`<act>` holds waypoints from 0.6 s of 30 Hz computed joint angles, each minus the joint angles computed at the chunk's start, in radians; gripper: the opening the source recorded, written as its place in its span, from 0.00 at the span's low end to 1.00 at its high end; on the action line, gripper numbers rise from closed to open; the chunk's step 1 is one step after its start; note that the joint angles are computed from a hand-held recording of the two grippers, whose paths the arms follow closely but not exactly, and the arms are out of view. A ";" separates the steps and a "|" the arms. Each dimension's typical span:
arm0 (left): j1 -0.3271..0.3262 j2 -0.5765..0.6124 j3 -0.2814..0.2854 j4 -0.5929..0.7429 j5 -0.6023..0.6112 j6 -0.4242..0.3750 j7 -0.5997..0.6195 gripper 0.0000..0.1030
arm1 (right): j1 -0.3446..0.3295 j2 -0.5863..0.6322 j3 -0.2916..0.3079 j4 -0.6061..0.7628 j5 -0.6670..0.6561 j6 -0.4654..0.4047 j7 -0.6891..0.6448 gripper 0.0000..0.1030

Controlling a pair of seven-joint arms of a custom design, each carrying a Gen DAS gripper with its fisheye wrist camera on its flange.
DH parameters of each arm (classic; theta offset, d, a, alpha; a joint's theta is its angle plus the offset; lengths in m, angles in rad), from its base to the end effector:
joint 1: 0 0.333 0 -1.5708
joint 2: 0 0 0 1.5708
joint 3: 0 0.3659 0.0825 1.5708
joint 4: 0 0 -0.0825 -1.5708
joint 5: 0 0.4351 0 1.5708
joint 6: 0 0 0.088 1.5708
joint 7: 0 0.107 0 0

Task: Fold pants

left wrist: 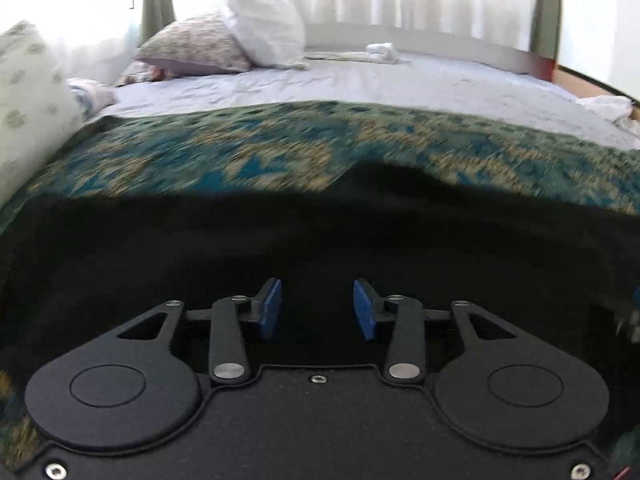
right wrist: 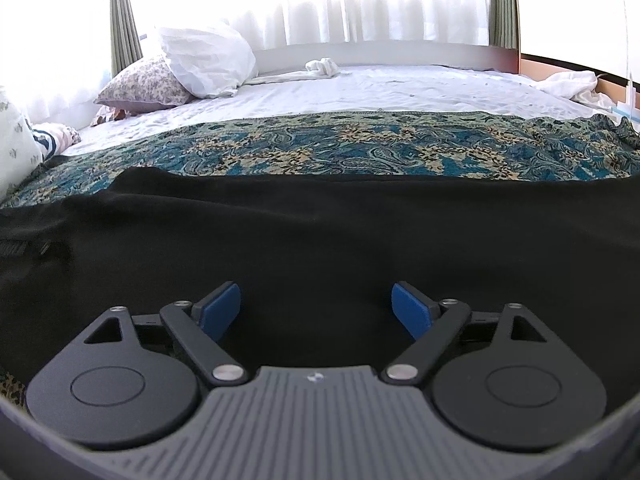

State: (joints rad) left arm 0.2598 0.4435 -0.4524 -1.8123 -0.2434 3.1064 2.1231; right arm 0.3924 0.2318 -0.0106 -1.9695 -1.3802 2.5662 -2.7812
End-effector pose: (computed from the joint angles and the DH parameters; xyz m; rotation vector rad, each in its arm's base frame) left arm 0.7511 -0.0759 0.4347 -1.3629 2.0046 -0.9348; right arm 0.6227 0.2669 0.4015 -1.2565 2.0093 -0.9558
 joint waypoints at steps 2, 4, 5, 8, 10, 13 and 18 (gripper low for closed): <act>0.011 -0.023 0.001 -0.061 -0.001 0.078 -0.006 0.41 | -0.003 0.001 0.001 0.003 0.018 0.005 -0.020 0.89; 0.038 -0.019 -0.021 -0.071 0.011 0.099 -0.030 0.44 | -0.012 -0.006 0.001 0.000 0.052 0.024 -0.046 0.89; 0.034 -0.017 -0.013 -0.066 0.020 0.093 -0.048 0.46 | -0.016 -0.012 0.000 -0.004 0.070 0.035 -0.058 0.89; -0.030 -0.015 0.063 -0.066 0.068 0.117 -0.094 0.50 | -0.016 -0.039 0.006 -0.023 0.146 -0.024 -0.139 0.89; -0.084 -0.020 0.123 -0.073 0.101 0.139 -0.121 0.50 | -0.016 -0.067 0.008 -0.054 0.185 -0.093 -0.185 0.89; -0.075 -0.014 0.119 -0.074 0.138 0.148 -0.152 0.51 | -0.048 -0.156 0.003 -0.159 0.212 -0.132 -0.128 0.89; -0.103 -0.015 0.154 -0.075 0.193 0.153 -0.217 0.54 | -0.140 -0.325 0.024 -0.327 0.266 -0.319 -0.004 0.89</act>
State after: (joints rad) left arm 0.1563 0.4286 -0.2980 -1.8870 -0.0508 3.2598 1.9058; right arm 0.2521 -0.0929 0.0138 -2.2965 -1.1142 2.2475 -2.7850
